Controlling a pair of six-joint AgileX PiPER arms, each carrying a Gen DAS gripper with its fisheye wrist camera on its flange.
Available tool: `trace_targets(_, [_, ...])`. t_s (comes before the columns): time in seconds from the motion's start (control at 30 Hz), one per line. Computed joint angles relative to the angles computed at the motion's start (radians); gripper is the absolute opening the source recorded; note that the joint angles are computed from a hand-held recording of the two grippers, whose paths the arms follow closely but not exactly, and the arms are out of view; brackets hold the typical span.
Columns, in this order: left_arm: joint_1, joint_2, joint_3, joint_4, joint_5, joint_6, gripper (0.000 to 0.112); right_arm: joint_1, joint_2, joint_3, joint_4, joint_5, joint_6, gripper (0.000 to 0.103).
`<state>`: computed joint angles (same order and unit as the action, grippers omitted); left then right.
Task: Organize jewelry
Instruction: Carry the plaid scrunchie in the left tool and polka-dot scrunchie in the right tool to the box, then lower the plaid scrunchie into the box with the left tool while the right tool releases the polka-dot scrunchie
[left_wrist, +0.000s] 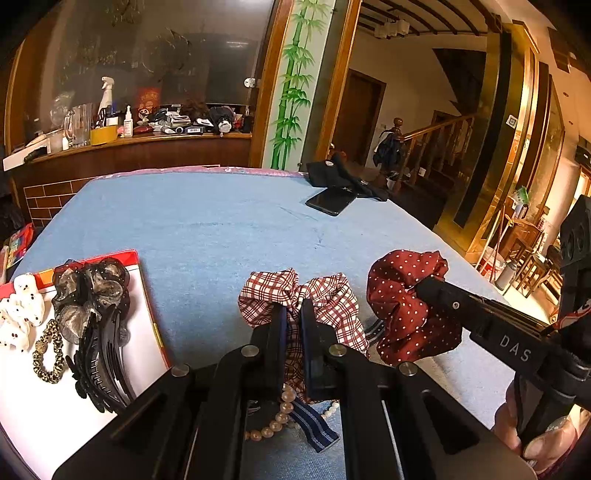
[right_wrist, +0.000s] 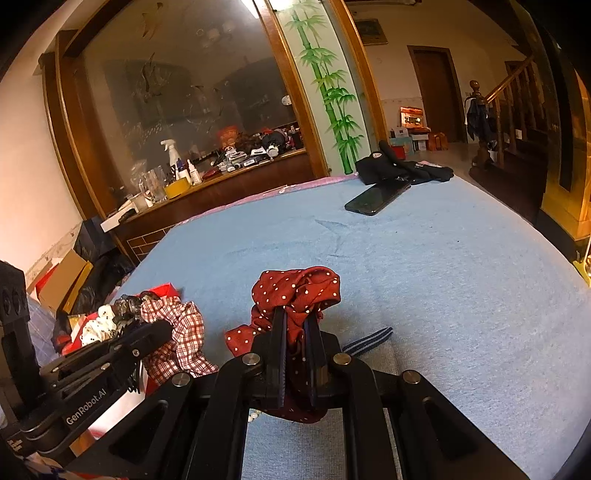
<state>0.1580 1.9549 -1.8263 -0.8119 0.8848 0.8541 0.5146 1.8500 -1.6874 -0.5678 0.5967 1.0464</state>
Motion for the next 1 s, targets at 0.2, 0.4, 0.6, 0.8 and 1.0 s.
trace_targets(0.2, [-0.001,-0.031,0.032,0.006,-0.041,0.007,0.007,0.022,0.003,-0.003,-0.089,0.026,0.056,0.009])
trace_targets(0.4, [0.051,-0.13,0.144,-0.03,-0.085,0.063,0.007,0.051,-0.044,0.036,-0.085,0.034,0.097,0.009])
trace_targets(0.6, [0.159,-0.185,0.207,-0.078,-0.046,0.117,0.007,0.129,-0.068,0.039,-0.083,0.045,0.102,0.01])
trace_targets(0.8, [0.279,-0.197,0.214,-0.122,-0.013,0.155,0.007,0.204,-0.021,-0.067,-0.047,0.089,0.034,0.01])
trace_targets(1.0, [0.348,-0.181,0.216,-0.141,-0.015,0.181,0.007,0.263,0.058,-0.193,-0.004,0.149,-0.041,0.011])
